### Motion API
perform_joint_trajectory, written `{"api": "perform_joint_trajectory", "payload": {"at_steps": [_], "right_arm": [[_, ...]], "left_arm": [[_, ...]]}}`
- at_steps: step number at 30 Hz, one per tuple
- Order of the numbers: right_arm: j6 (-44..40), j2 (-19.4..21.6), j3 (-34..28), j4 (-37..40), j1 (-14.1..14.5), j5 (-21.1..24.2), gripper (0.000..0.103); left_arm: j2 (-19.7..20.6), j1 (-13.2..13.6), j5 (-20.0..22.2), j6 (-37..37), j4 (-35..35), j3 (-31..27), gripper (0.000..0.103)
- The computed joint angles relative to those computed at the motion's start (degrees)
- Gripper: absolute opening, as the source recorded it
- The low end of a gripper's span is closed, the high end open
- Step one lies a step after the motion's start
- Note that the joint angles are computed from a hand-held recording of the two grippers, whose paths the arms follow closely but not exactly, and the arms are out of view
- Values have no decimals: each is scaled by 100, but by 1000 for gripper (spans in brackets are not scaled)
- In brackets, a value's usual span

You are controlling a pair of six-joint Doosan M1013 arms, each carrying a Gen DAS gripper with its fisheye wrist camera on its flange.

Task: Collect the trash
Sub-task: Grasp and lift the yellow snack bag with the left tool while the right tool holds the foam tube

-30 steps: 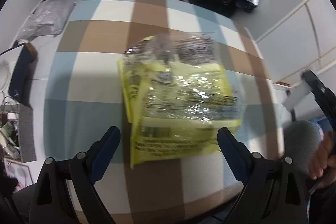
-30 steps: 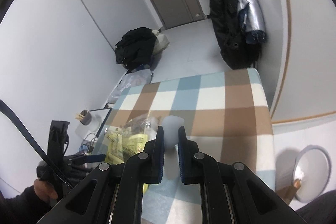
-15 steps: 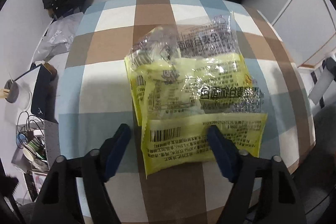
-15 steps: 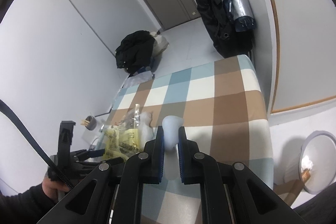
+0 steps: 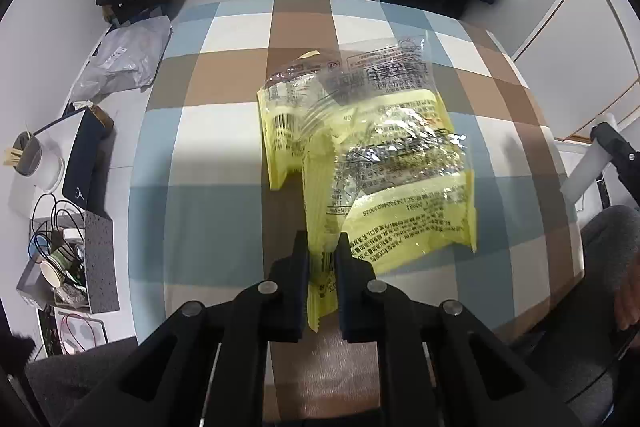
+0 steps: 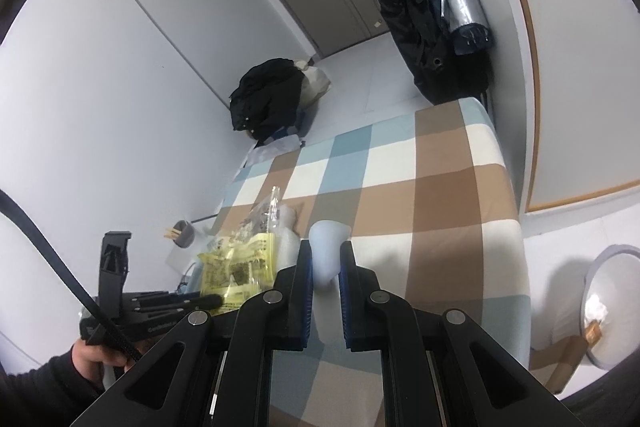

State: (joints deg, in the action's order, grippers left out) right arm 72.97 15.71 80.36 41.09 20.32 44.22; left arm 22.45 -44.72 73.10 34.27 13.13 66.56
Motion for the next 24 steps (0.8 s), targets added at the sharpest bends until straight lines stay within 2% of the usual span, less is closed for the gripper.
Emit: {"api": "perform_joint_trajectory", "payload": {"at_steps": [8, 11, 24], "right_arm": [[-168, -46, 76, 45, 35, -21, 11], [-238, -67, 94, 23, 70, -54, 11], [-273, -134, 43, -310, 274, -136, 11]], "left_arm": [[-209, -45, -467, -208, 174, 154, 6], [-339, -67, -788, -350, 210, 296, 6], [-751, -150, -1627, -632, 624, 700, 4]]}}
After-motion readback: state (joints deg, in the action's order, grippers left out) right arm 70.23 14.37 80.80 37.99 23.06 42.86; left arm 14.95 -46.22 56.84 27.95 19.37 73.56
